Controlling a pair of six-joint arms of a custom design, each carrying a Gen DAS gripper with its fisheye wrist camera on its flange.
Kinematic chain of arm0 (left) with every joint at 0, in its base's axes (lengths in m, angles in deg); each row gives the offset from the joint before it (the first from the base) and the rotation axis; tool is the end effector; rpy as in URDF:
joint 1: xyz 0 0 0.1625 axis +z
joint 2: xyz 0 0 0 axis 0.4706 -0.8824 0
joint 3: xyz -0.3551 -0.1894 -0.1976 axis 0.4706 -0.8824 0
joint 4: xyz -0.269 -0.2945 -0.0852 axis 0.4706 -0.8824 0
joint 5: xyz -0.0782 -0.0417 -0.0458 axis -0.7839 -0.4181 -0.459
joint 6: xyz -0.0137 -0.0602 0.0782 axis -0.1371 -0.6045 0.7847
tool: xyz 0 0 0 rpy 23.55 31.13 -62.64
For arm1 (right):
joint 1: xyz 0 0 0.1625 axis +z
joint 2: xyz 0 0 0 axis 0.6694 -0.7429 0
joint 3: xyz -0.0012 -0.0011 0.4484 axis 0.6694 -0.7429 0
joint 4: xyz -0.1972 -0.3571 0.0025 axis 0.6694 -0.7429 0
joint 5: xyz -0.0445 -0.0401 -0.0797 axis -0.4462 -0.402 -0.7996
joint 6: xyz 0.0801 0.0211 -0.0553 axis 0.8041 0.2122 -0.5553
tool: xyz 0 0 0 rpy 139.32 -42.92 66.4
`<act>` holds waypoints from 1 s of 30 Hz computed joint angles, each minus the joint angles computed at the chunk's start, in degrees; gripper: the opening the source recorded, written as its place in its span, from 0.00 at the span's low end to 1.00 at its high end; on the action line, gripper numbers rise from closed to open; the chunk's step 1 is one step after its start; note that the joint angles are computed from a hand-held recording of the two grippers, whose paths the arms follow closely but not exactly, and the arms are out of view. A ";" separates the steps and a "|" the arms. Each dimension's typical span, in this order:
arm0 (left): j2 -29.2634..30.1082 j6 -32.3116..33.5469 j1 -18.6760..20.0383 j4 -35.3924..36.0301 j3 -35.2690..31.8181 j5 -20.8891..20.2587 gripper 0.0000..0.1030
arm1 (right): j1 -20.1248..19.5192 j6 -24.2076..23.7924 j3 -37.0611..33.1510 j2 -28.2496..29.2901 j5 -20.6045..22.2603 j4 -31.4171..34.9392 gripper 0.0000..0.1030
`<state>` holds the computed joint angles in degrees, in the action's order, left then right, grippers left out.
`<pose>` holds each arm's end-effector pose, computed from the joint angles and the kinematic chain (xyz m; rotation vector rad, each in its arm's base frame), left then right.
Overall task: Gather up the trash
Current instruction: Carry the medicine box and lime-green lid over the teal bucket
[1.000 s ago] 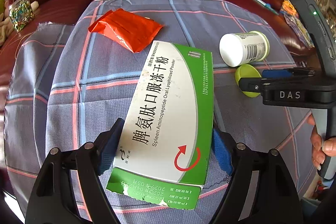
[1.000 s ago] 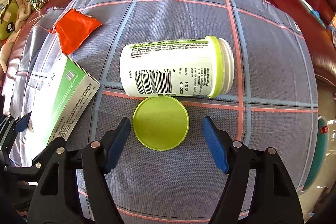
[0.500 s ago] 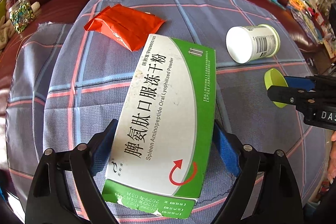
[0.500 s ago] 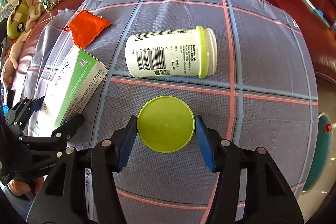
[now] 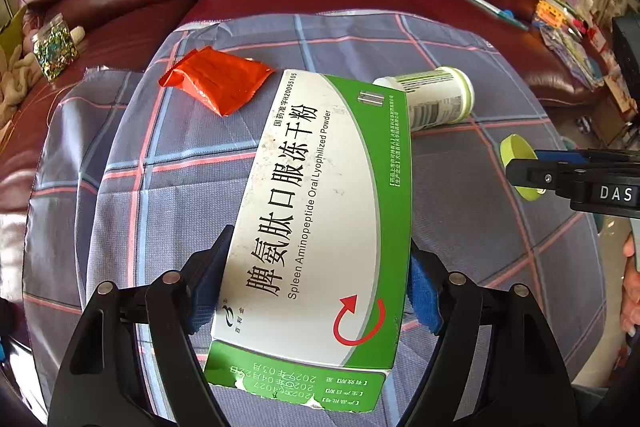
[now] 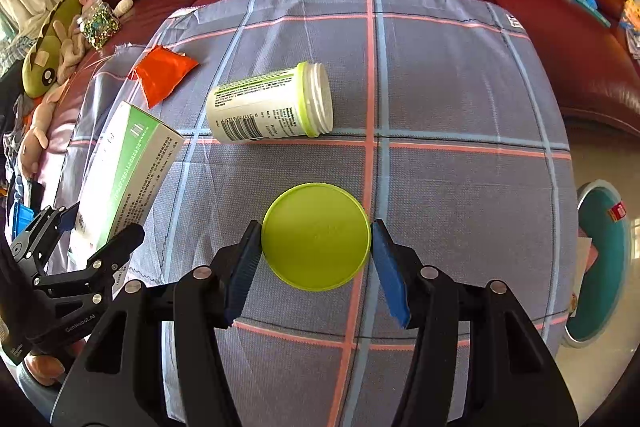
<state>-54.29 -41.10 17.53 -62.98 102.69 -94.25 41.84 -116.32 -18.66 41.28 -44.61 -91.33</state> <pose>-0.3111 -0.6287 -0.0375 -0.0763 2.2210 -0.7767 0.0122 -0.7805 0.2905 0.8306 -2.5433 0.1019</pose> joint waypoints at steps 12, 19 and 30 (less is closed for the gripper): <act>6.30 5.00 -3.58 2.15 -9.73 -1.03 0.75 | -4.56 -1.13 -4.23 -3.52 2.86 2.19 0.51; 12.67 13.15 -4.75 1.23 -19.65 -3.56 0.75 | -8.12 -0.20 -10.50 -4.52 5.85 5.06 0.51; 30.70 27.35 -5.17 11.54 -53.02 -10.03 0.75 | -14.42 4.54 -28.01 -1.81 10.37 11.67 0.51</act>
<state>-23.59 -13.74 12.37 -51.44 49.67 -104.28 27.42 -111.79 -46.67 39.47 -34.24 -79.66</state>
